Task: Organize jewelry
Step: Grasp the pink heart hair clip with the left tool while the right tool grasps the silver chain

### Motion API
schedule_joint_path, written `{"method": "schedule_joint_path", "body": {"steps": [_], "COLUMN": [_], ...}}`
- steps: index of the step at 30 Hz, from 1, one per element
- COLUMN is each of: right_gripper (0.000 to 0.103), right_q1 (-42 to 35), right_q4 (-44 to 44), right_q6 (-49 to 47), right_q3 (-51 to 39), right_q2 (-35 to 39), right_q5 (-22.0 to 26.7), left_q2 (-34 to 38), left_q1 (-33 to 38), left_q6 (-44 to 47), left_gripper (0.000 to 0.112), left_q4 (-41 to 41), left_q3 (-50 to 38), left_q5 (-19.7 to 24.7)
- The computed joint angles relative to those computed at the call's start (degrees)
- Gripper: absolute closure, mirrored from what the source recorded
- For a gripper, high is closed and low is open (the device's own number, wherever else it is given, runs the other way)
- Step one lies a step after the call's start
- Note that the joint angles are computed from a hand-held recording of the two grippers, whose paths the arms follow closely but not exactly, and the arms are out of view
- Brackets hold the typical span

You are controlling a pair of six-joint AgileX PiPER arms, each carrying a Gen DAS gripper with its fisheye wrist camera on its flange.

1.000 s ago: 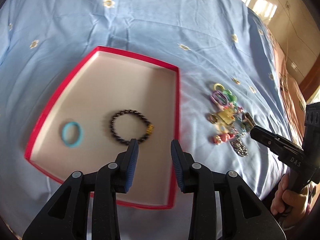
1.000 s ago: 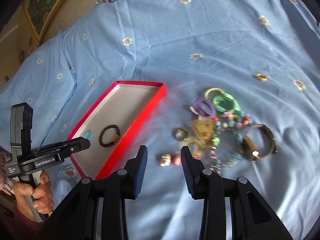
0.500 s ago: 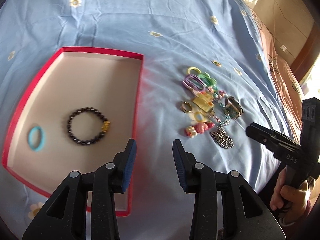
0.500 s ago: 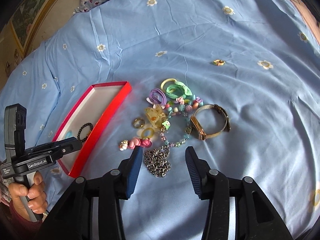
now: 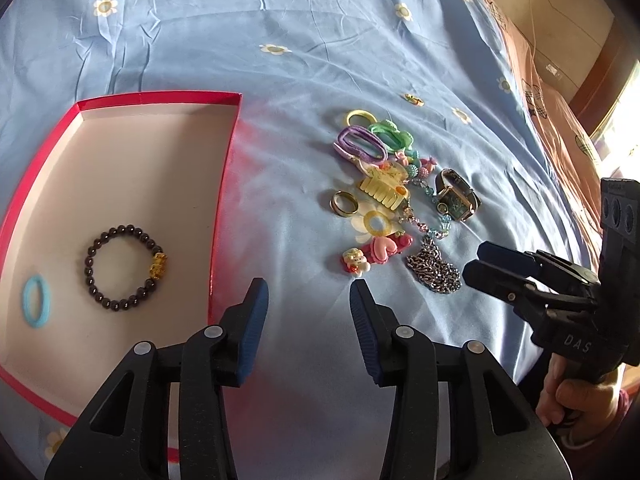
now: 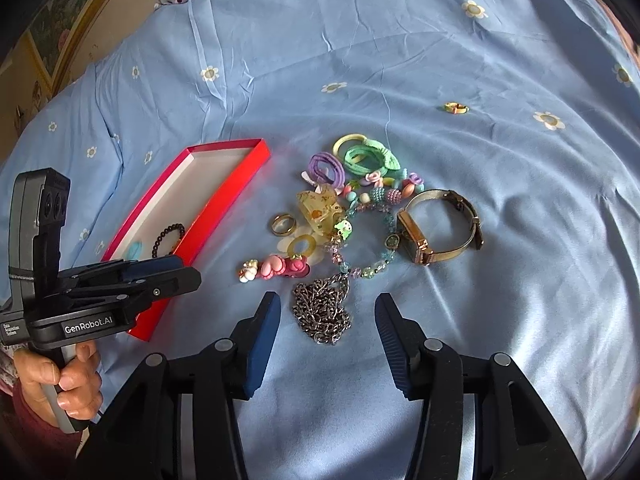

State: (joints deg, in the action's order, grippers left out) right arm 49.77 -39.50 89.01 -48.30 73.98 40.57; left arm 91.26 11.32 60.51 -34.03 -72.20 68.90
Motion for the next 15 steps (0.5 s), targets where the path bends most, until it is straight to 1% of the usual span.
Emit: {"method": "schedule_joint_path", "body": {"steps": [8, 12, 13, 14, 15], "right_gripper": [0.052, 0.053, 0.057, 0.068, 0.075], "right_q1": [-2.03, -1.38, -1.16, -1.04, -0.82], "right_q4": [2.57, -0.24, -0.8, -1.21, -1.48], "right_q6": [-4.84, -5.56, -5.76, -6.0, -6.32], "right_q3": [-0.75, -2.45, -2.97, -3.5, -4.05], "right_q2": [4.93, 7.98, 8.78, 9.43, 9.97], "right_q5": [-3.71, -2.03, -1.32, -0.35, 0.96], "left_q2": [1.15, 2.14, 2.31, 2.43, 2.61], "left_q1": [-2.5, -4.29, -4.99, -5.58, -6.17], "left_q6": [0.85, 1.11, 1.19, 1.26, 1.39], "left_gripper": [0.068, 0.066, 0.065, 0.064, 0.064], "left_q4": [1.55, 2.28, 2.48, 2.65, 2.76], "left_q3": [0.07, -0.29, -0.23, -0.19, -0.2], "left_q5": [-2.08, -2.77, -3.04, -3.17, -3.19]}}
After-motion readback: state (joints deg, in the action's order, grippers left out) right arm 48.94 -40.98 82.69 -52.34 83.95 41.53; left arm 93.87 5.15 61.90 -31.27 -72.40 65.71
